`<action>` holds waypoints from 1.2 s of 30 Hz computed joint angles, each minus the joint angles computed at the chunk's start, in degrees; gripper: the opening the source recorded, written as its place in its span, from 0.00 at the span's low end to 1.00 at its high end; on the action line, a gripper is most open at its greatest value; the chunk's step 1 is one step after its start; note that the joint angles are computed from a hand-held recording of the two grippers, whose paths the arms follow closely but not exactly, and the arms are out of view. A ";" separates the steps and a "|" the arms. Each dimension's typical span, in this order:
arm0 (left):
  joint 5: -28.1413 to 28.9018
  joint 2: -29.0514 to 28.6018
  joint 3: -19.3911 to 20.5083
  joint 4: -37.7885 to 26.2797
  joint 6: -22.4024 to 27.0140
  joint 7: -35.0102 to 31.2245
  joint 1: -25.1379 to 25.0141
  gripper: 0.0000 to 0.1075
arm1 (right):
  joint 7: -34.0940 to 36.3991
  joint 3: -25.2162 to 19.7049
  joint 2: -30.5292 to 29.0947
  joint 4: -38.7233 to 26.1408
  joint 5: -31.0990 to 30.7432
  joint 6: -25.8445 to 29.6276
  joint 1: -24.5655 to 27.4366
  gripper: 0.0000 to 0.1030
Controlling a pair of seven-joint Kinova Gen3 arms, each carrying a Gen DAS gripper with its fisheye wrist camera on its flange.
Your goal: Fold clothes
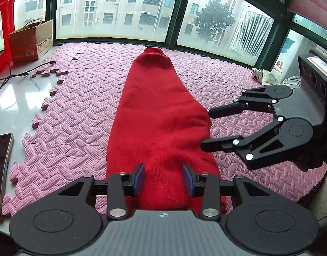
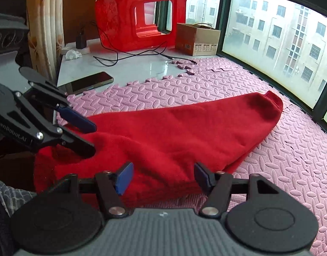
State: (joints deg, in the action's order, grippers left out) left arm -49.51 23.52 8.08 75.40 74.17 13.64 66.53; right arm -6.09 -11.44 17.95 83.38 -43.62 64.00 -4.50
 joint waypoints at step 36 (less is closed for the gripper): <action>-2.22 -4.48 4.02 9.85 1.48 20.48 0.15 0.38 | -7.06 0.84 -0.55 3.23 -2.53 1.39 -3.53 0.66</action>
